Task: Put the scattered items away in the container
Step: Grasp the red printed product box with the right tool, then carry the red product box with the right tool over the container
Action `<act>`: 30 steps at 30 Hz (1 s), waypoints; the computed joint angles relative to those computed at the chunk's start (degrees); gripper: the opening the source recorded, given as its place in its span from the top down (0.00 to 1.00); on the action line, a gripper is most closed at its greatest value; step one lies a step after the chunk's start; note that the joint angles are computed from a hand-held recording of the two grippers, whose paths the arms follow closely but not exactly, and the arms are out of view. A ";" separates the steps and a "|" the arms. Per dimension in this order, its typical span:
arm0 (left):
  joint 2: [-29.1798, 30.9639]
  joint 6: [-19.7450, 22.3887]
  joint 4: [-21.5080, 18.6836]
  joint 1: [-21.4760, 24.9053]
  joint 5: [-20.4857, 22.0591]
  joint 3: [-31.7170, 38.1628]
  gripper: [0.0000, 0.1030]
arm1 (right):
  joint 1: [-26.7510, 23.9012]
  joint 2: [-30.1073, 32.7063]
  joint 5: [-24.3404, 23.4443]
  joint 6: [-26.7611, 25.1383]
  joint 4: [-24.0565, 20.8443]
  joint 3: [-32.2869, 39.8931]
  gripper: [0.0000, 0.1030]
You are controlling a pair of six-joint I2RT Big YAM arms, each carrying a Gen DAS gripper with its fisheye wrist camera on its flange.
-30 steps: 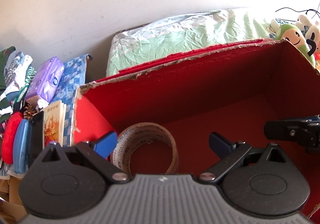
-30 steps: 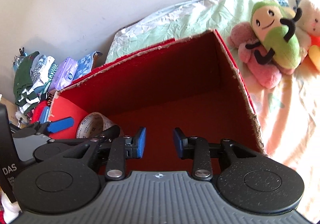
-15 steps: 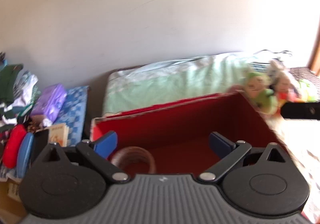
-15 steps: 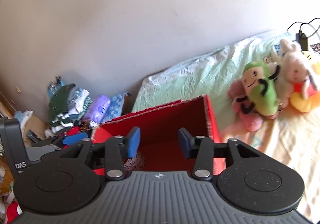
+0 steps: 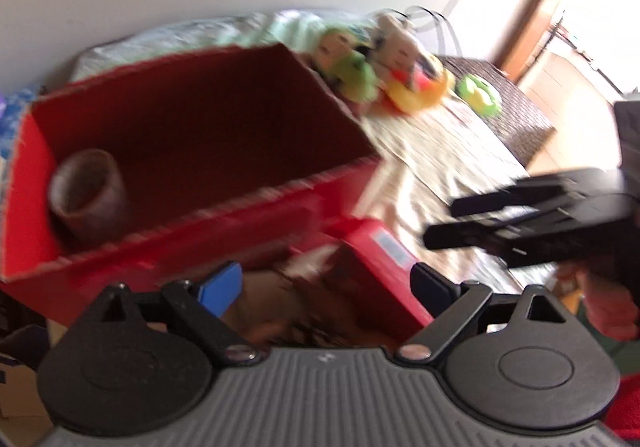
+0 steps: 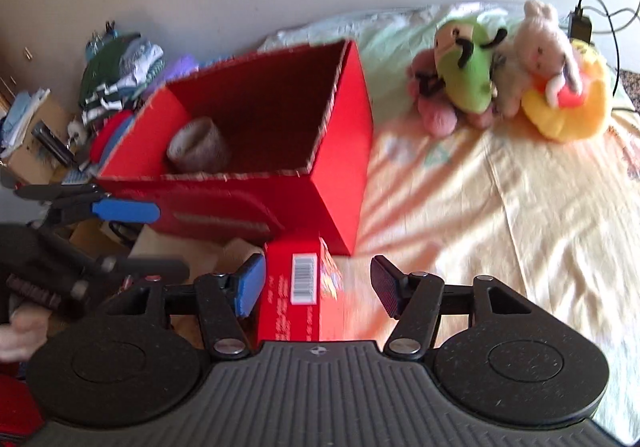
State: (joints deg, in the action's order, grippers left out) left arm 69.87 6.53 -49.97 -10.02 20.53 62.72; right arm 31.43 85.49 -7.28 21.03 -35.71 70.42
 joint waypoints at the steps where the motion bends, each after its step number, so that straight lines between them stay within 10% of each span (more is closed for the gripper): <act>1: -0.34 0.09 -0.04 -1.57 -0.08 -0.60 0.11 | -0.55 0.47 -1.55 0.89 -0.21 0.08 0.40; 13: 8.22 -6.13 -0.09 -9.91 -1.73 1.79 0.27 | -3.16 4.59 -16.13 3.17 -4.08 1.06 0.40; 30: 10.75 -5.65 0.46 -13.81 -2.28 6.00 0.36 | -7.77 -1.15 -18.19 10.83 -1.56 -3.88 0.41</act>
State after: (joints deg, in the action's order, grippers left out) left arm 80.62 0.88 -49.51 -23.83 18.25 68.73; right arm 23.66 84.34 -25.47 31.86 -37.27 66.53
